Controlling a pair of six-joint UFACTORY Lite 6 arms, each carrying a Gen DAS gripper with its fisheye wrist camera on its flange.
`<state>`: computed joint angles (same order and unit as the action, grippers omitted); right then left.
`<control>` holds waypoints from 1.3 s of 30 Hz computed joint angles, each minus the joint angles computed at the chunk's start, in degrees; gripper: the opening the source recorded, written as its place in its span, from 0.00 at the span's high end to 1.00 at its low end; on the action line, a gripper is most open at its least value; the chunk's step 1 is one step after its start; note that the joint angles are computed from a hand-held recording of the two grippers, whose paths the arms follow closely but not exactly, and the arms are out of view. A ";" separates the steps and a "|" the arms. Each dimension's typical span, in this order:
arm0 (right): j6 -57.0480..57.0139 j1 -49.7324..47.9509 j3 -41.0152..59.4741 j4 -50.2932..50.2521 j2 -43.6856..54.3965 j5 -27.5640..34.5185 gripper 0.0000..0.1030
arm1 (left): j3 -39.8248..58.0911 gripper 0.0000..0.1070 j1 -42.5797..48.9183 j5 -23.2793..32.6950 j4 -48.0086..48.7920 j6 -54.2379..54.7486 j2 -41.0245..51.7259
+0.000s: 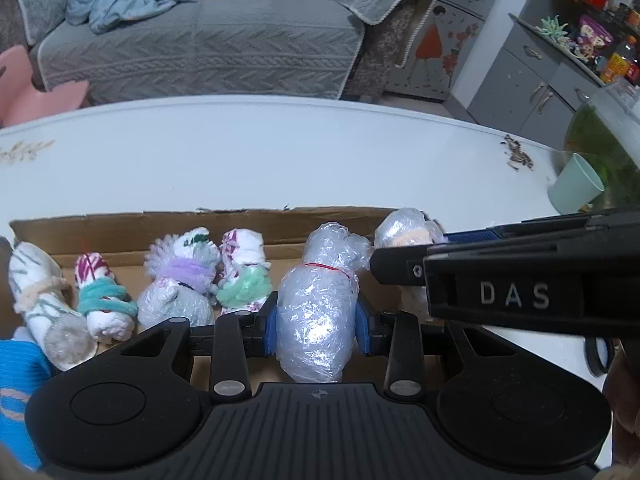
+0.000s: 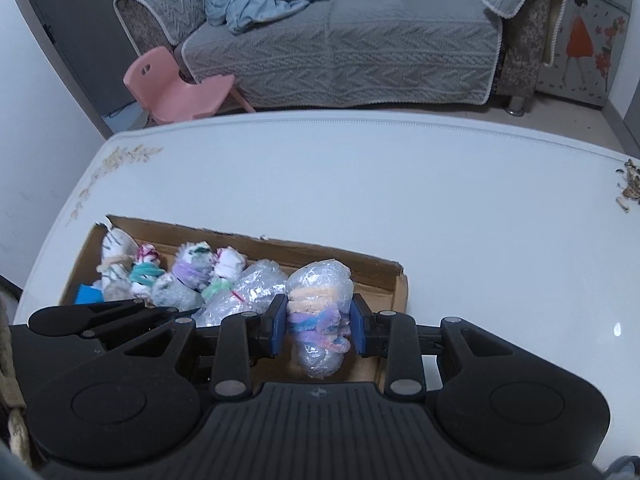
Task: Organize objects
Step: 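Carry both plastic bundles into the tray and lower them beside the others, then open both grippers to release the plastic bundles in the tray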
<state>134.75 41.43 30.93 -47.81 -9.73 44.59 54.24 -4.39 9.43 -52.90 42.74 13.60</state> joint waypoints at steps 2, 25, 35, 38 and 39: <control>-0.48 -0.47 0.18 0.14 0.93 -0.82 0.71 | 0.21 0.60 0.40 0.02 -6.08 6.02 0.73; -7.71 -2.39 -1.34 2.87 -1.93 -1.73 0.69 | 6.48 0.38 -4.52 -0.61 35.44 -30.42 6.75; -10.76 -1.66 -1.20 4.45 -3.61 -0.78 0.65 | 7.02 0.23 -5.87 2.87 49.72 -40.76 4.55; -11.78 -1.71 -0.81 4.62 -3.35 -1.02 0.63 | 6.48 0.22 -5.98 3.75 50.17 -40.49 3.32; -12.03 -1.78 -0.68 4.58 -3.26 -1.17 0.63 | 6.45 0.22 -6.14 4.11 51.14 -40.97 3.02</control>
